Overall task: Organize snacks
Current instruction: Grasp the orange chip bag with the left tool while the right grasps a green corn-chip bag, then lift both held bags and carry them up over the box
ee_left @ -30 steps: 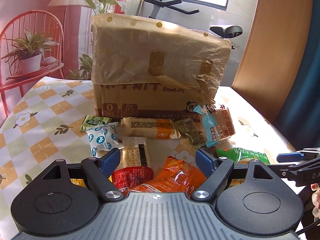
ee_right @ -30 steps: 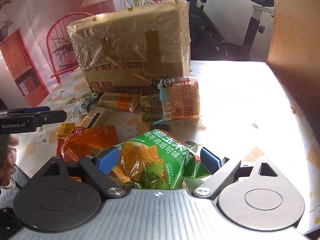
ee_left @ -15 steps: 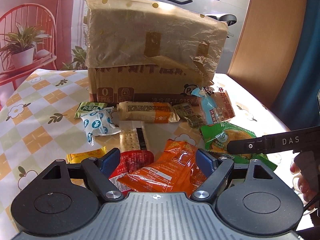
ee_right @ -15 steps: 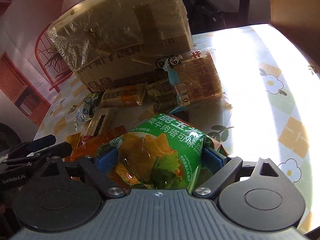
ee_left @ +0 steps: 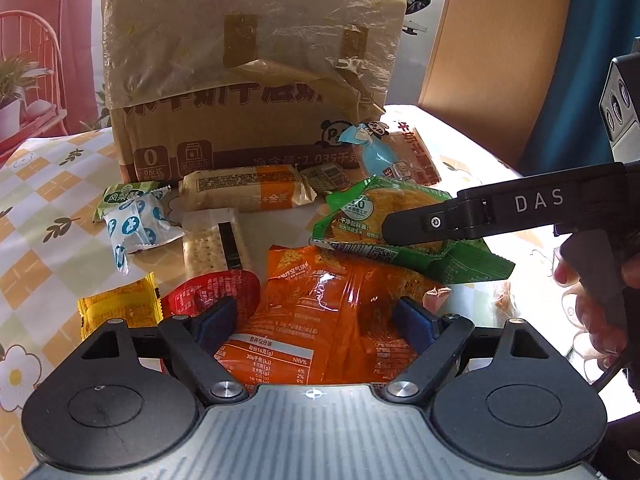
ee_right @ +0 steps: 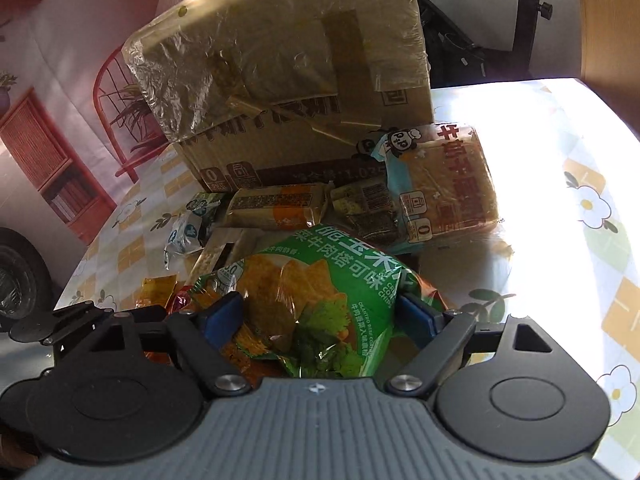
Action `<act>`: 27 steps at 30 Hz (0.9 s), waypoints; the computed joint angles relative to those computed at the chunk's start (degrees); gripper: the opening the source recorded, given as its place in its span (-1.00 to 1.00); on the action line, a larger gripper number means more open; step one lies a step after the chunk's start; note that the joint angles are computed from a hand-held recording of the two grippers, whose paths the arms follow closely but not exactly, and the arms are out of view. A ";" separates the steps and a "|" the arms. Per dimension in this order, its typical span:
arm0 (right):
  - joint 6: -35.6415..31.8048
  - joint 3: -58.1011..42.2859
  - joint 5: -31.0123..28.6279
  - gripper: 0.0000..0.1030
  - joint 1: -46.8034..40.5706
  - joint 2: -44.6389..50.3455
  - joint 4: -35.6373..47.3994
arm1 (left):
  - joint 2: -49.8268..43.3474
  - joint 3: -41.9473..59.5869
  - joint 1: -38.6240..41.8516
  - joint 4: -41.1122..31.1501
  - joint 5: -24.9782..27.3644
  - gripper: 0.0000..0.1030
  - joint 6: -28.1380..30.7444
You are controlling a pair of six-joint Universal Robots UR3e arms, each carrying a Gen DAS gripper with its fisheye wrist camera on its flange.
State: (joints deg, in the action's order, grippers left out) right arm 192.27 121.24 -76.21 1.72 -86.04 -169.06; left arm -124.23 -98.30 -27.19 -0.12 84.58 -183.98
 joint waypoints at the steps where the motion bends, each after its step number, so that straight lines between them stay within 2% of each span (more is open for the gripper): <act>1: -0.11 0.12 0.10 0.66 -0.01 -0.04 -0.18 | -0.44 0.27 0.08 -0.04 -0.58 0.74 0.19; 5: 0.12 0.55 0.63 0.66 -0.16 0.19 -1.21 | -1.66 1.29 0.26 -1.42 -2.47 0.70 1.45; 9: 0.28 0.59 0.63 0.66 -0.08 0.28 -1.58 | -1.00 -1.36 0.91 2.47 -4.11 0.37 1.35; 13: 0.69 0.48 1.42 0.67 -0.91 -0.23 -0.76 | 0.71 -4.15 0.71 5.66 -0.80 0.20 -1.06; 17: 2.43 0.74 0.04 0.72 -0.98 -0.32 -2.34 | 3.63 -7.98 1.56 9.09 1.46 0.18 -4.47; 24: 5.38 -0.80 2.18 0.77 -2.22 0.21 -1.03 | 8.55 -11.84 2.72 11.94 6.38 0.18 -7.41; 27: 8.90 -3.48 -1.42 0.80 -0.55 1.76 0.36 | 9.22 -11.74 2.89 13.43 9.64 0.18 -9.07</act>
